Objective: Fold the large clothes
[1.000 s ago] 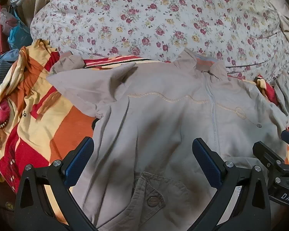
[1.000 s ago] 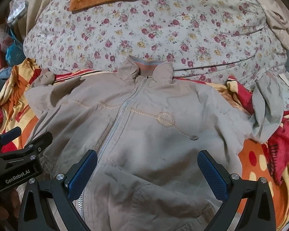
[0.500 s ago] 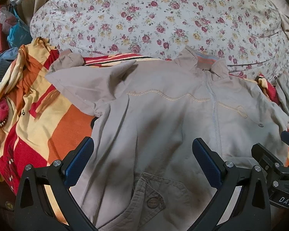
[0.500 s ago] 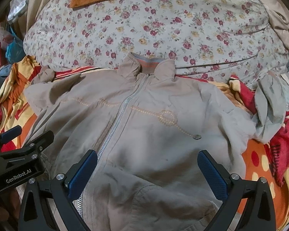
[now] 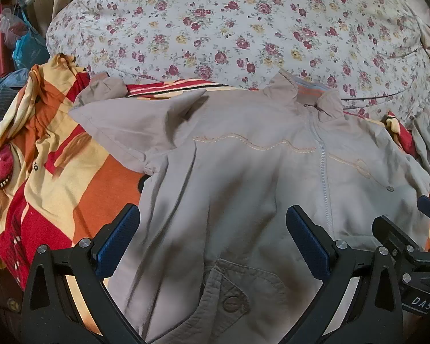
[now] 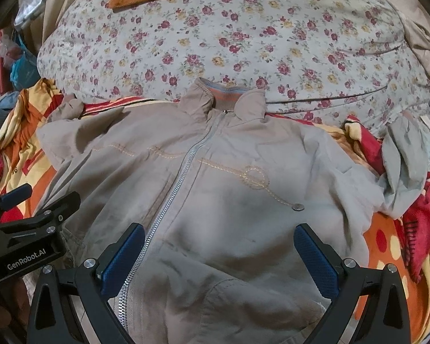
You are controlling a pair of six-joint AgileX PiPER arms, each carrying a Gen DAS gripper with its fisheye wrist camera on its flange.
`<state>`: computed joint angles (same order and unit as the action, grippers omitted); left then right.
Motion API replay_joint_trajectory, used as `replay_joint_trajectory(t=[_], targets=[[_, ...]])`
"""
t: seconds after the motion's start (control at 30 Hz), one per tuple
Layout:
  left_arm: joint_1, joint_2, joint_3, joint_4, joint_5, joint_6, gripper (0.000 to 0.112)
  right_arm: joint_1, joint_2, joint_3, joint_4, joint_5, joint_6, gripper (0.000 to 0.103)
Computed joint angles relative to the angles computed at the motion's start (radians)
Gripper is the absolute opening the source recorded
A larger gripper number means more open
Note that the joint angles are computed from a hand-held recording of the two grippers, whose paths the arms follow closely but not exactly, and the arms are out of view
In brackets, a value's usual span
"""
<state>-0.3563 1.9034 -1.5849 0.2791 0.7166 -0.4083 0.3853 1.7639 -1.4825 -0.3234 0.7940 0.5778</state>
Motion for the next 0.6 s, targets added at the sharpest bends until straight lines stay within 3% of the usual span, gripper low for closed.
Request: replay_joint_trajectory(t=[0.6], targets=[[0.043, 0.020, -0.033, -0.030, 0.014, 0.040, 0.102, 0.001, 0.031, -0.033, 0.007, 0.015, -0.019, 0.103]])
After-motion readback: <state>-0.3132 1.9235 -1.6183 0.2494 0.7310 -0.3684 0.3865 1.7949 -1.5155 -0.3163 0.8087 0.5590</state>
